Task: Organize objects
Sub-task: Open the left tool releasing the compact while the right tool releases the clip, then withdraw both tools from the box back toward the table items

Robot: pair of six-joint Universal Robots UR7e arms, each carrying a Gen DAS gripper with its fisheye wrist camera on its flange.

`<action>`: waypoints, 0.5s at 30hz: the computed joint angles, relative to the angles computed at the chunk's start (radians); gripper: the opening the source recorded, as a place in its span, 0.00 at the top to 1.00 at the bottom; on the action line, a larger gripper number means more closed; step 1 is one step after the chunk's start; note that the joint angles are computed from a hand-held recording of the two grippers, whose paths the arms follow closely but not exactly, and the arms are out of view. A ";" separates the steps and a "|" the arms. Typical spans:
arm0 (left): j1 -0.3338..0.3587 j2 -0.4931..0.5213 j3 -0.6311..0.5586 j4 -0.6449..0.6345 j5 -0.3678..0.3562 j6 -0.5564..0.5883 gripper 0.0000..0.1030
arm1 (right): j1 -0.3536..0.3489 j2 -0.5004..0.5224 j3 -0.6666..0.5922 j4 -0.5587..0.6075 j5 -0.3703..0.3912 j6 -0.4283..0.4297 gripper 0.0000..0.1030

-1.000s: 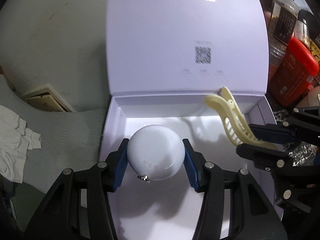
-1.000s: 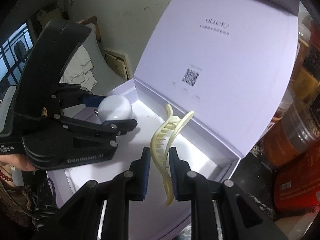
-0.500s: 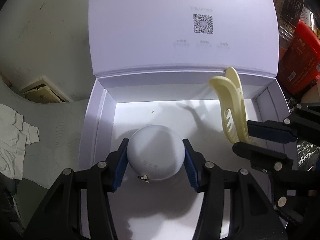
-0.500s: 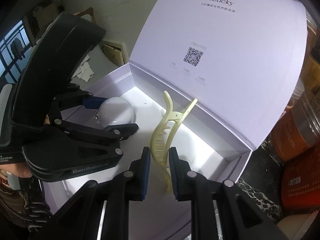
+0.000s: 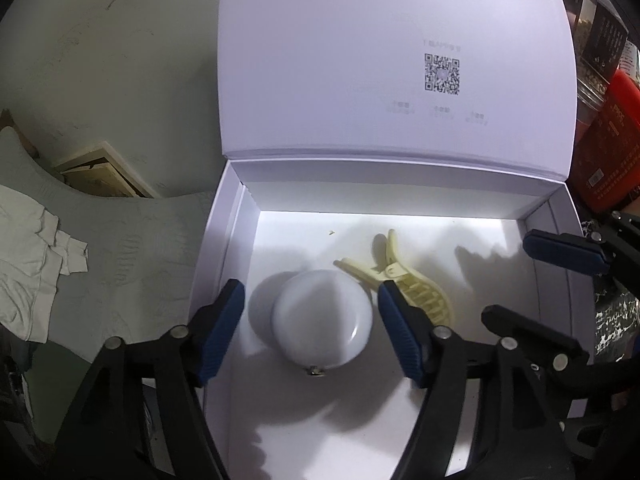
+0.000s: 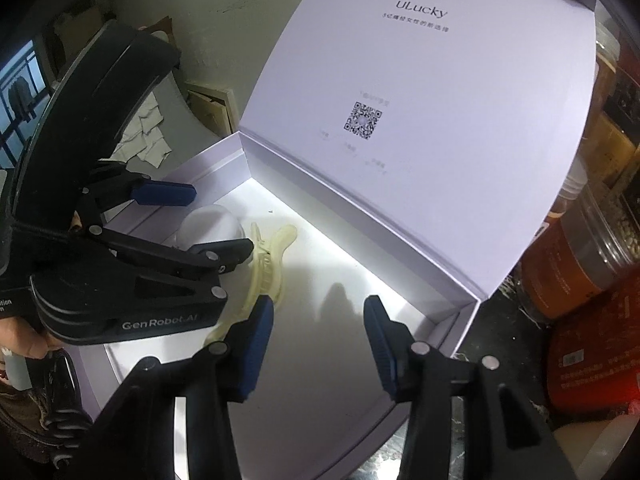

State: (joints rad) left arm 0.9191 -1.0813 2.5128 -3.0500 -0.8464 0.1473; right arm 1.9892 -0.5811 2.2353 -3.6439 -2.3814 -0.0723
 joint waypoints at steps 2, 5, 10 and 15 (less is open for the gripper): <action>-0.013 -0.014 0.013 0.005 0.002 -0.012 0.30 | 0.007 0.000 -0.003 0.005 -0.015 -0.002 0.54; -0.022 -0.041 -0.007 0.058 0.000 -0.028 0.29 | 0.017 -0.003 -0.005 0.013 -0.036 0.002 0.54; -0.016 -0.067 -0.003 0.037 0.008 -0.007 0.27 | 0.031 -0.013 0.000 0.010 -0.053 0.005 0.54; -0.065 -0.125 0.045 0.006 0.020 -0.035 0.27 | 0.105 -0.025 0.032 0.011 -0.094 0.075 0.54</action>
